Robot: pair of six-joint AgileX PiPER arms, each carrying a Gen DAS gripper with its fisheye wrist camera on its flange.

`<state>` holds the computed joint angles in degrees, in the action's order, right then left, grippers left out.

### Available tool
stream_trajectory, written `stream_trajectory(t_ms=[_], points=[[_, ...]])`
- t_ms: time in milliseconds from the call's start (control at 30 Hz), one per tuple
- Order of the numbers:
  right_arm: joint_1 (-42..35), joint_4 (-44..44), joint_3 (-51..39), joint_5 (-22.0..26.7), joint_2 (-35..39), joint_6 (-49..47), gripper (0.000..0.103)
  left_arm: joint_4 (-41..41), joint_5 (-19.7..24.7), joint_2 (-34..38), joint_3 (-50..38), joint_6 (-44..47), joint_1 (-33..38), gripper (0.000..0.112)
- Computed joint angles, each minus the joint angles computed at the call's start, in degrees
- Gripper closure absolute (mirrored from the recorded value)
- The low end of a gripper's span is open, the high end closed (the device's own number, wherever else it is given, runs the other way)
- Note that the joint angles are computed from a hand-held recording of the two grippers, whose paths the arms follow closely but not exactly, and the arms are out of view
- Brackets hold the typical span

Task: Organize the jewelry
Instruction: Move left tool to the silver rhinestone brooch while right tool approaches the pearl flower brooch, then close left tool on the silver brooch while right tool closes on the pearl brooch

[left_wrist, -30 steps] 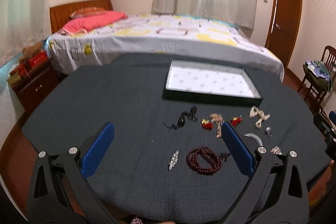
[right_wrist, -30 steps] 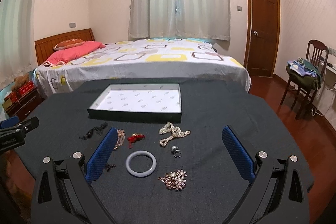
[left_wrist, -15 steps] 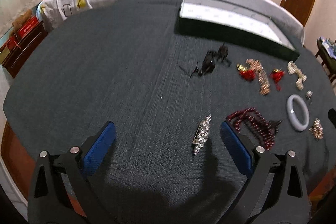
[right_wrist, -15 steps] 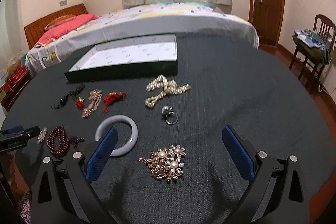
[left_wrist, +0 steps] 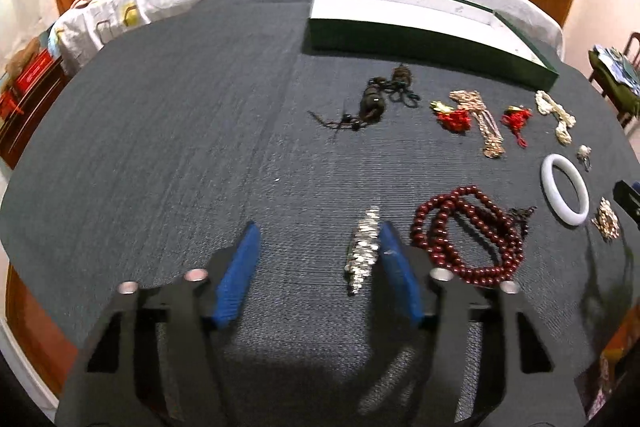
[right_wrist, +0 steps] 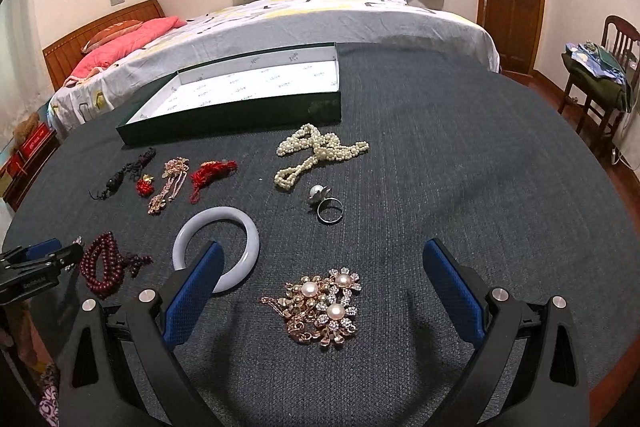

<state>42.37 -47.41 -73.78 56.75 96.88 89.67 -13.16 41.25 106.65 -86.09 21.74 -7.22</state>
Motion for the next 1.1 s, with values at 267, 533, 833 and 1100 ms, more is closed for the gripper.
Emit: stream_trajectory(t_ms=[267,533,833,1100], points=[[0.0,0.2,0.9,-0.7,-0.2,0.4,0.007,-2.0,0.1,-1.0,1.2,4.8,-1.5,0.094],[-0.6,1.8,1.0,-1.5,0.7,-1.5,0.007,-1.8,-0.3,-0.4,0.6,2.8,-1.4,0.099],[-0.9,4.1,0.9,-2.0,1.5,-4.2,0.014,-1.1,-0.4,0.2,-0.2,1.6,-0.9,0.099],[-0.4,5.1,1.1,-1.6,1.8,-5.6,0.031,-1.7,-0.6,0.1,0.0,2.0,-0.7,0.099]])
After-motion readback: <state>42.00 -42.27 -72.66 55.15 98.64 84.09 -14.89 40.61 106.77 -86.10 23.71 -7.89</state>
